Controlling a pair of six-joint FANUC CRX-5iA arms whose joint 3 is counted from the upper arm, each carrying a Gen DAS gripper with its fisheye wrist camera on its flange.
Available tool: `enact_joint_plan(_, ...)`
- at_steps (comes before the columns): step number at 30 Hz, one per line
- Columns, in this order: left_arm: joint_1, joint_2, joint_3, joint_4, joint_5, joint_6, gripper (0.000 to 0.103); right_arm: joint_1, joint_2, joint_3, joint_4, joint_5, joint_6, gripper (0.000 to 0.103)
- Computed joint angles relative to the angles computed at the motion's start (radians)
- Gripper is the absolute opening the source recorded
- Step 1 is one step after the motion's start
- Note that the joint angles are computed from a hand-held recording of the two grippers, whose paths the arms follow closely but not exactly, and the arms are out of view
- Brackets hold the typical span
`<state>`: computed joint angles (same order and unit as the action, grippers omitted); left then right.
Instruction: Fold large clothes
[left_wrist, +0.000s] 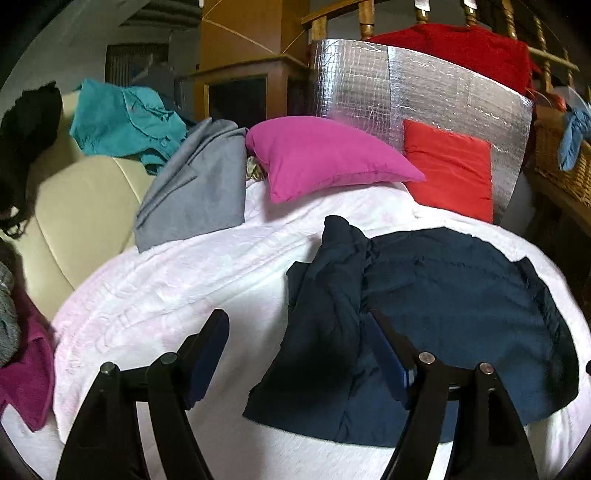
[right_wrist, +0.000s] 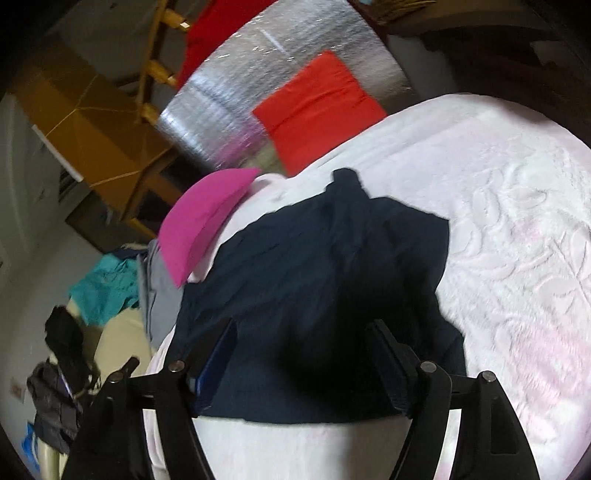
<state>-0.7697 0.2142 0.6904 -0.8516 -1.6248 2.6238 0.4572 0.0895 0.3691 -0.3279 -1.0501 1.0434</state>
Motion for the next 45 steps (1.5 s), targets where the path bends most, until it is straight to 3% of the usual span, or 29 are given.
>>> enact_joint_plan(8, -0.062, 0.004, 0.003, -0.049, -0.059, -0.011, 0.077, 0.03, -0.05, -0.049, -0.046, -0.032, 0.029, 0.076)
enact_joint_plan(21, -0.103, 0.007, -0.009, -0.044, -0.091, 0.024, 0.077, 0.042, -0.094, -0.111, -0.087, -0.038, 0.017, 0.076)
enact_joint_plan(40, -0.019, 0.051, 0.007, 0.088, -0.099, -0.016, 0.077, -0.006, -0.05, -0.116, -0.172, -0.05, -0.072, 0.079)
enact_joint_plan(43, 0.02, 0.037, -0.028, 0.171, -0.06, -0.009, 0.077, -0.017, -0.048, -0.123, -0.185, -0.045, -0.087, 0.079)
enact_joint_plan(45, 0.071, 0.005, -0.09, 0.284, 0.017, 0.014, 0.077, -0.026, -0.049, -0.129, -0.205, -0.036, -0.099, 0.079)
